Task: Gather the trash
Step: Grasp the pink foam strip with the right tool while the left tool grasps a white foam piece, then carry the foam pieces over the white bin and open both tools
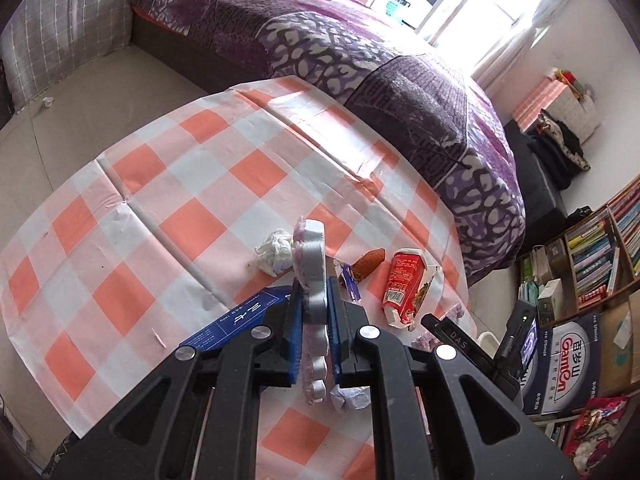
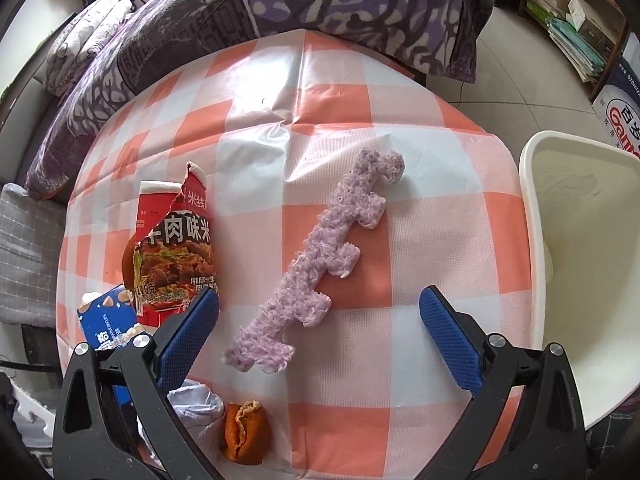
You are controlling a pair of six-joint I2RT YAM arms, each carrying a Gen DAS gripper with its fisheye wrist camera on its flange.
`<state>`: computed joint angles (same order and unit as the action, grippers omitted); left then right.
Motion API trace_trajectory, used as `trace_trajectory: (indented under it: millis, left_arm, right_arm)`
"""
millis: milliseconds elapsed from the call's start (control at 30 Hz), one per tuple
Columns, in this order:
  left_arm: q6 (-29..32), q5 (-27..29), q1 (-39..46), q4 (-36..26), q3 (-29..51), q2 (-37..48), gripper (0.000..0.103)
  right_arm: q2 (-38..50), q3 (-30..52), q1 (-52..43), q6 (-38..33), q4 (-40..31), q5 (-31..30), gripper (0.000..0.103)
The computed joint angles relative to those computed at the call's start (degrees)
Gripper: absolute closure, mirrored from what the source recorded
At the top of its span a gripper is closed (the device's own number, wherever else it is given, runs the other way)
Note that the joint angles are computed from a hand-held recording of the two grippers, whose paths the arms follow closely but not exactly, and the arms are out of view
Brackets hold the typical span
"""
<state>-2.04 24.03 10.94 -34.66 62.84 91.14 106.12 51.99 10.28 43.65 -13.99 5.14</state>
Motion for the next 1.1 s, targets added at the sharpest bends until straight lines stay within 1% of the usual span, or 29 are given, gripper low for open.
trace_trajectory:
  millis: [100,133,167,200,233,267,300,333,433,467,567,800,1100]
  left_arm:
    - [0.7,-0.4,0.4,0.0,-0.2,0.2,0.092]
    - [1.0,-0.5,0.7,0.1,-0.5,0.2,0.092]
    - [1.2,-0.6,0.9,0.3,-0.7,0.1,0.092]
    - [1.2,-0.8,1.1,0.4,-0.8,0.1,0.092]
    - [1.2,-1.0,1.2,0.6,-0.9,0.1,0.092]
    - [1.2,-1.2,1.3,0.7,-0.9,0.2,0.092]
    - [1.2,-1.4,1.4,0.9,-1.0,0.2,0.092]
    - [1.2,-1.6,1.3,1.2,-1.1,0.1,0.092]
    - [1.2,-1.9,0.8,1.9,-1.7,-0.6,0.092]
    - [1.2,-1.8,0.6,2.2,-1.9,-0.7,0.092]
    - [0.7,-1.5,0.0,3.1,-2.5,-1.8,0.092]
    - [-0.9,-0.9,-1.8,5.5,-4.0,-4.4,0.092]
    - [-3.4,-1.7,-5.8,7.9,-5.8,-6.3,0.092]
  right_arm:
    - [1.1,1.0,1.2,-0.5,-0.2,2.3,0.008]
    - [1.1,0.9,1.5,-0.7,0.0,3.2,0.013]
    - [0.9,0.8,1.9,-1.0,0.1,4.1,0.023]
    - [0.6,0.5,2.2,-1.6,0.4,4.8,0.03]
    - [0.0,-0.2,2.1,-2.5,1.5,4.2,0.047]
    - [-0.7,-1.1,1.3,-3.3,2.9,2.1,0.071]
    - [-1.0,-1.4,0.4,-3.9,3.3,-0.2,0.079]
    - [-1.3,-1.7,0.0,-3.8,3.8,-1.8,0.081]
    - [-3.6,-4.0,-1.4,-3.6,6.0,-5.8,0.081]
    - [-4.9,-4.7,-1.5,-3.7,6.5,-6.3,0.081]
    - [-9.2,-6.0,-0.7,-4.7,6.8,-5.1,0.082]
    - [-20.0,-8.3,0.4,-9.6,5.5,-0.8,0.081]
    - [-27.9,-11.2,-2.2,-14.4,3.6,0.8,0.081]
